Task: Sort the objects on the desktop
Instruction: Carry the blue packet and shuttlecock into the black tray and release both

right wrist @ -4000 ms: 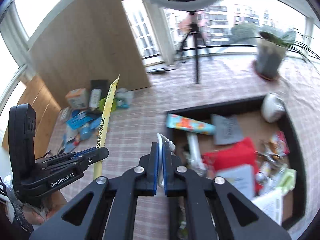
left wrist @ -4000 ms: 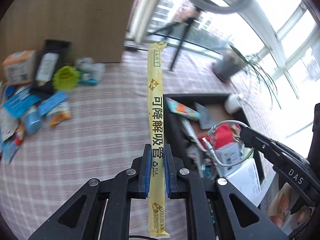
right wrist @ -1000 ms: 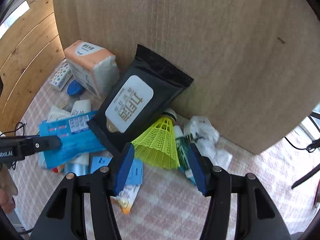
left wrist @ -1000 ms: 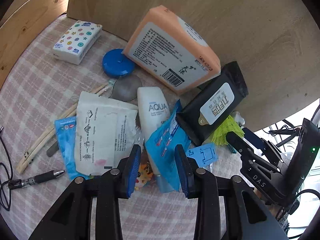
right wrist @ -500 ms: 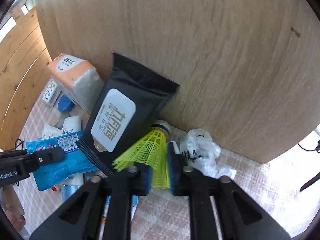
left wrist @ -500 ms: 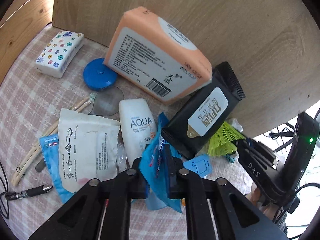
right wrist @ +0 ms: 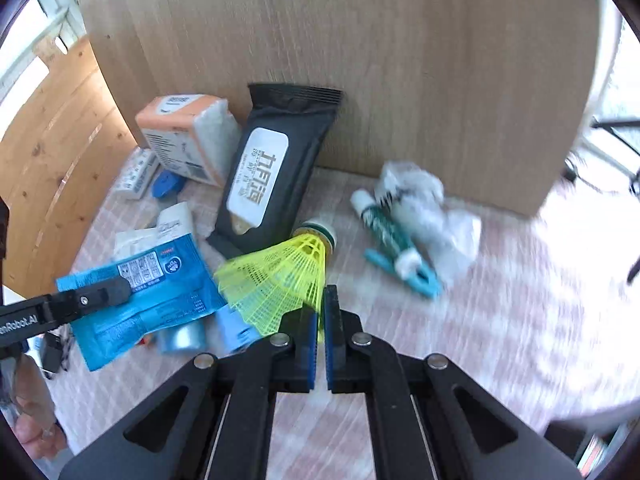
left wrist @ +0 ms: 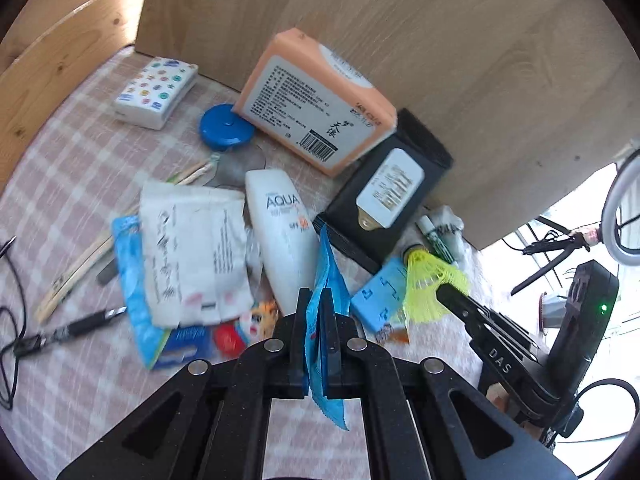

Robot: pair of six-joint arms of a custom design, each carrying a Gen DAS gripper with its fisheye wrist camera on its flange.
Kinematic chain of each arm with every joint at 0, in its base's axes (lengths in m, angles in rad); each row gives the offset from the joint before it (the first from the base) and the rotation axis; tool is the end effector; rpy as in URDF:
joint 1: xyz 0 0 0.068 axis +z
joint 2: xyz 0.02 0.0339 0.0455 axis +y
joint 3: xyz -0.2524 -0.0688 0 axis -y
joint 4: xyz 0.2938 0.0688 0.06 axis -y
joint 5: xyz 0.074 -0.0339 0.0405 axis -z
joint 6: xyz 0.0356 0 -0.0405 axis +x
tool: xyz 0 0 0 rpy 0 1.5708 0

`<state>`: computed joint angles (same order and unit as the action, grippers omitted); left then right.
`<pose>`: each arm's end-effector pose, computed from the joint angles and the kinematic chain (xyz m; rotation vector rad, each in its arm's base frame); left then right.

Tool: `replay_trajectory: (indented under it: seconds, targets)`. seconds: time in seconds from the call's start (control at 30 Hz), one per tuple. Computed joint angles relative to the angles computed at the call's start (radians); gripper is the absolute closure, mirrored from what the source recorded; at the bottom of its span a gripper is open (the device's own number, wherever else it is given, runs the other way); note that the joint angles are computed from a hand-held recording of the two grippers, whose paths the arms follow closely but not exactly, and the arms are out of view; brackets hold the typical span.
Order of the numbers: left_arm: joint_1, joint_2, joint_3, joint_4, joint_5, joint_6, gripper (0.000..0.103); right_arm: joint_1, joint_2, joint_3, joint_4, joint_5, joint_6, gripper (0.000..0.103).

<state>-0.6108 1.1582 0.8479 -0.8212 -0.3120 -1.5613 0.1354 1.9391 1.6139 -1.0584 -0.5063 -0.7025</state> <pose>0.2215 -0.1417 0.2145 -1.2935 2.3105 -0.3288 0.4218 0.0749 0.2087 -1.1836 2.4931 0.6128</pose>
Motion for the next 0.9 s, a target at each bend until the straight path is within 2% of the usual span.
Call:
replay_trajectory:
  seconds: [0.17,0.23,0.33,0.43,0.53,0.7,0.9]
  targets:
    - [-0.099,-0.053,0.011,-0.050,-0.049,-0.079,0.101,-0.077,-0.082,-0.046,-0.038,-0.038,-0.041,0.100]
    - [-0.126,-0.016,0.048,-0.046,-0.061,-0.080,0.101,-0.096,-0.125,-0.065,-0.062,-0.070,-0.031,0.100]
    - [-0.191,0.002,0.113,-0.086,-0.096,-0.090,0.101,-0.185,-0.145,-0.031,-0.138,-0.121,-0.082,0.100]
    - [-0.215,0.062,0.184,-0.070,-0.105,-0.051,0.101,-0.251,-0.174,-0.041,-0.162,-0.139,-0.106,0.100]
    - [-0.236,0.147,0.277,-0.054,-0.097,0.003,0.101,-0.357,-0.151,0.036,-0.234,-0.145,-0.163,0.100]
    - [-0.257,0.370,0.502,-0.006,-0.035,0.143,0.101,-0.533,-0.080,0.179,-0.301,-0.149,-0.213,0.100]
    - [-0.292,0.722,0.942,-0.080,0.025,0.330,0.101,-0.718,0.065,0.423,-0.358,-0.142,-0.225,0.100]
